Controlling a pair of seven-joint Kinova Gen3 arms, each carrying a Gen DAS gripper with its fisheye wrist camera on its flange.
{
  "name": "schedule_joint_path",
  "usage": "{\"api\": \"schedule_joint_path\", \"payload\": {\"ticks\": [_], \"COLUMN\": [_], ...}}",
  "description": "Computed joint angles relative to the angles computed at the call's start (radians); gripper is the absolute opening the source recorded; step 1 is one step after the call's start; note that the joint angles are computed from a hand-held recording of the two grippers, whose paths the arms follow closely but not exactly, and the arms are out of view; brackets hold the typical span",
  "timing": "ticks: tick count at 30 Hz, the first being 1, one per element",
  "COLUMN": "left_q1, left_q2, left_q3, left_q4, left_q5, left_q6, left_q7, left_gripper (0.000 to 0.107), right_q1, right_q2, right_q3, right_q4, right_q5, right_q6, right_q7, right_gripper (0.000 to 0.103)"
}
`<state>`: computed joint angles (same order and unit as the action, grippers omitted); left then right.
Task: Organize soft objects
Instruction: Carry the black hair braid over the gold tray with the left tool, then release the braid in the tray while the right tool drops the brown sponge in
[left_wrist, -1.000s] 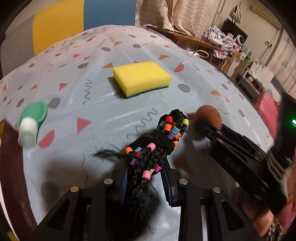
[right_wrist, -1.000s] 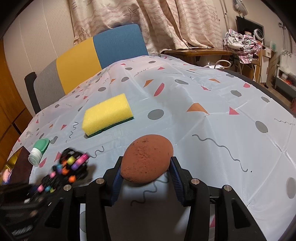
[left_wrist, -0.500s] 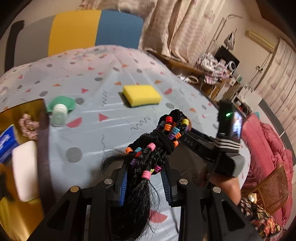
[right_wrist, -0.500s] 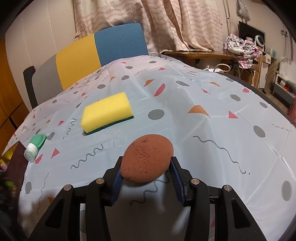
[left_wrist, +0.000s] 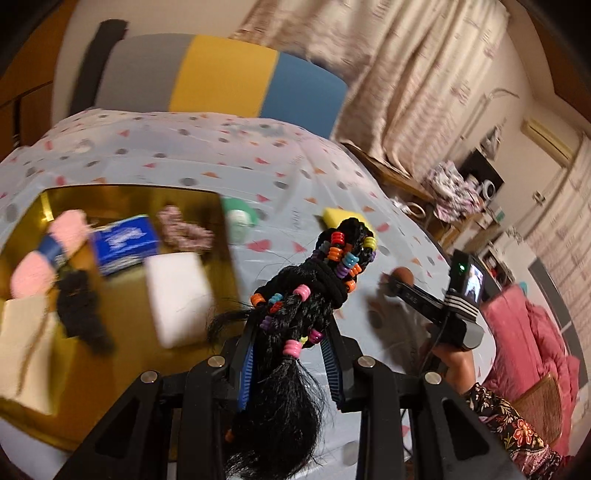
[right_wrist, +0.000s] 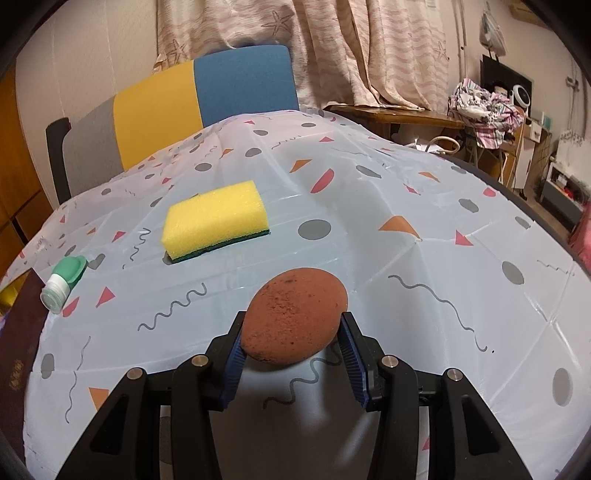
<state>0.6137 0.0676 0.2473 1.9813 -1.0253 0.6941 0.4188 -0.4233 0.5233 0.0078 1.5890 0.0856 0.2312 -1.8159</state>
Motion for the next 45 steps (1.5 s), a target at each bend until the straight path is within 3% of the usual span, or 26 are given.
{"api": "schedule_joint_path", "payload": {"ticks": [2,10,21,26,32,39,45], "left_q1": [0.001,-0.088,-0.24,-0.222,-0.136,-0.089,-0.052], "left_q2": [-0.026,-0.096,-0.065,-0.012,0.005,-0.065,-0.085], "left_q3": [0.004,0.032,-0.03,-0.05,-0.057,0.014,0.073], "left_q4": [0.03,0.153,0.145,0.069,0.03,0.099,0.123], "left_q5": [0.006,0.05,0.151,0.251,0.264,0.139,0.074], "left_q6": [0.025,-0.011,-0.14,-0.038,0.152,0.172,0.209], "left_q7": [0.027,0.101,-0.036,-0.159,-0.125,0.008,0.036], "left_gripper": [0.031,0.031,0.031,0.042,0.048,0.048,0.048], "right_q1": [-0.022,-0.065,-0.116,-0.127,-0.128,-0.129,-0.059], "right_q2": [-0.001,0.003,0.012,0.014,0.017,0.006,-0.019], "right_q3": [0.023,0.062,0.106,0.115,0.112,0.114,0.037], "right_q4": [0.0,-0.009,-0.023,-0.026,-0.031,-0.011,-0.003], "right_q5": [0.009,0.045,0.11,0.132,0.149,0.162,0.114], "right_q6": [0.002,0.017,0.044,0.05,0.058,0.029,0.028], "right_q7": [-0.01,-0.041,-0.097,-0.117,-0.132,-0.146,-0.094], "right_gripper": [0.049,0.049,0.049,0.049,0.049,0.048,0.047]}}
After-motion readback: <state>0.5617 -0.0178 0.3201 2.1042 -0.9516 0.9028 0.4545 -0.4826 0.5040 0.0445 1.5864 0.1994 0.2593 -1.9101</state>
